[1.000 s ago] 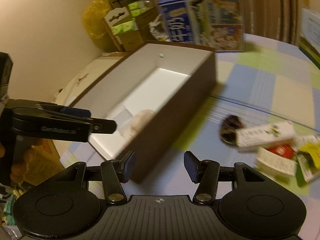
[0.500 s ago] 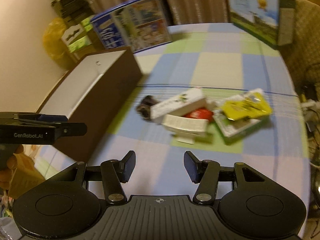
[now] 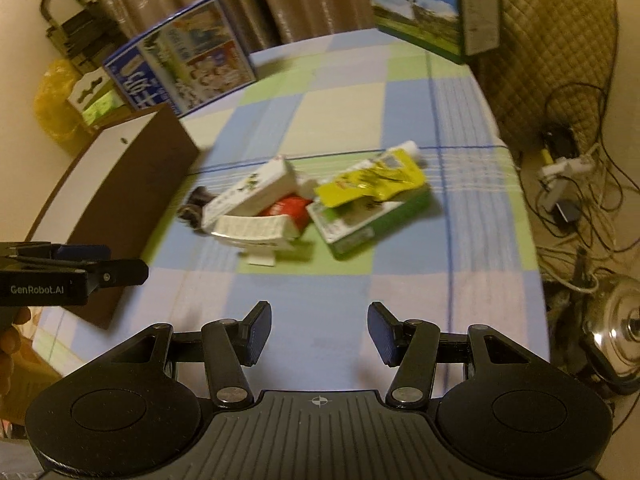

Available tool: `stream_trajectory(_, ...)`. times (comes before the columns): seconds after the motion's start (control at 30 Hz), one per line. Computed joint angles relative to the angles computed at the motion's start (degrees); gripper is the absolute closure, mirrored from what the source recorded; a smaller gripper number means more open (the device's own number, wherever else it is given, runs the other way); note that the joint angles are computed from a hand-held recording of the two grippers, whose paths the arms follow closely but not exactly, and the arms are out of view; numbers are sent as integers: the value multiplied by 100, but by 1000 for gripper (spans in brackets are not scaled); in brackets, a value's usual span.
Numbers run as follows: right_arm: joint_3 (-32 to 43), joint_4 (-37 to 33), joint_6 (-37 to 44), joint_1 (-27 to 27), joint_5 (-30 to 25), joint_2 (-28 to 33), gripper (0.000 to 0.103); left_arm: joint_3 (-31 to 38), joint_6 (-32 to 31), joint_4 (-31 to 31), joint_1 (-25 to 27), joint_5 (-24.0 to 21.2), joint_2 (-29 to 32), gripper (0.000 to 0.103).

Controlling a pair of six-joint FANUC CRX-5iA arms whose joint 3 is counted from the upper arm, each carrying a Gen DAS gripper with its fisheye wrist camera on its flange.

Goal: Organize objects
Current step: 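Move both tools back toward the remaining items on the table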

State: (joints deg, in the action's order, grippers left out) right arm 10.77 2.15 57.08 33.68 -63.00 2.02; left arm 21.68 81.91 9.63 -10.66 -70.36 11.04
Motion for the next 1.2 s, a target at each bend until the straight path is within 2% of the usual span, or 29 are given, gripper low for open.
stream_trajectory(0.33, -113, -81, -33, -299, -49, -37, 52, -22, -289, 45, -247, 303, 265, 34)
stream_trajectory(0.77, -265, -51, -437, -602, -109, -109, 52, 249, -1809, 306, -412, 840, 961, 34)
stream_trajectory(1.07, -369, -15, -759, -674, -142, -158, 52, 821, -2976, 433, -522, 555, 1601, 34)
stream_trajectory(1.2, -398, -15, -852, -706, -141, -160, 52, 1170, -2947, 274, -578, 170, 1806, 37)
